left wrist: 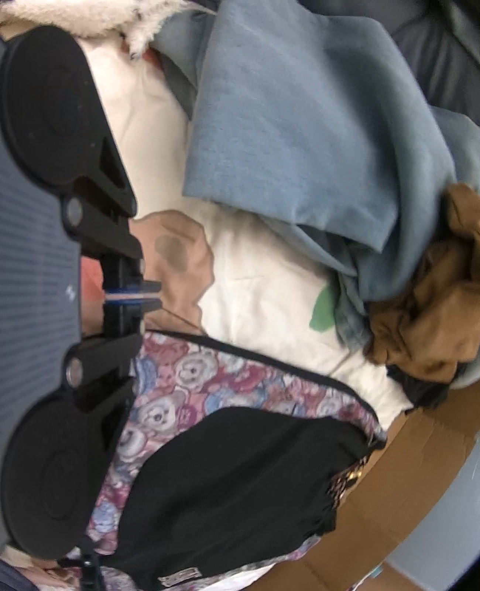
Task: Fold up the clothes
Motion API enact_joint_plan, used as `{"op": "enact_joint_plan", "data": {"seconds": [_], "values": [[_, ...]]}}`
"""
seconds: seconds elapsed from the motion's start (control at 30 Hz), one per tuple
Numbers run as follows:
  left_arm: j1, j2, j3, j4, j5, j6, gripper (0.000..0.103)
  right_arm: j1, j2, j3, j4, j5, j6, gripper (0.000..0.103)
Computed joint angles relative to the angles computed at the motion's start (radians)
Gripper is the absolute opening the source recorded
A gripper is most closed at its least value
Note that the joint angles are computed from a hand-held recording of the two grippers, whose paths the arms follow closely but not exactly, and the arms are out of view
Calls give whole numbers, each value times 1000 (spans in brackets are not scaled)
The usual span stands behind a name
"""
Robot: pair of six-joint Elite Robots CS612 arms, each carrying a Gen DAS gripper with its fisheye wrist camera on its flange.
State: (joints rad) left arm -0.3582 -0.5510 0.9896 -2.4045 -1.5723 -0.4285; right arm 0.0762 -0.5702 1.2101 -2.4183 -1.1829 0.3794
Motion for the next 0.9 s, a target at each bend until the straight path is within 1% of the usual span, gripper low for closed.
{"op": "enact_joint_plan", "data": {"seconds": [0.1, 0.13, 0.27, 0.33, 0.4, 0.43, 0.47, 0.5, 0.53, 0.63, 0.73, 0.8, 0.9], "values": [[2, 8, -3, -7, -25, 4, 13, -4, -7, 13, -10, -14, 10, 39], [3, 11, -4, -10, -33, 6, 14, -5, -7, 14, -9, -17, 11, 39], [1, 27, -15, 11, -41, 30, 15, -8, 0, 8, 0, -26, 17, 39], [1, 30, -15, 25, -40, 38, 15, -7, 10, -1, 5, -20, 26, 39], [3, 30, -8, 21, -57, 31, 15, -4, 21, -11, 15, -4, 34, 39], [4, 29, -5, 16, -64, 32, 15, -5, 25, -10, 8, 15, 45, 31], [4, 27, -2, 11, -69, 36, 15, -7, 28, -7, -4, 32, 68, 15], [5, 26, 1, 6, -75, 39, 15, -7, 29, -9, -1, 28, 79, 8], [5, 24, 4, 2, -80, 42, 15, -6, 30, -11, 1, 23, 89, 5], [6, 19, 12, -12, -92, 45, 15, -5, 23, -5, -18, -13, 90, 4], [10, 17, 19, -30, -110, 30, 15, -5, 16, -4, -25, -46, 91, 4], [11, 19, 20, -40, -133, 29, 21, -6, 16, -7, -25, -58, 90, 4], [13, 23, 22, -56, -166, 27, 27, -6, 19, -15, -19, -64, 85, 4]]}}
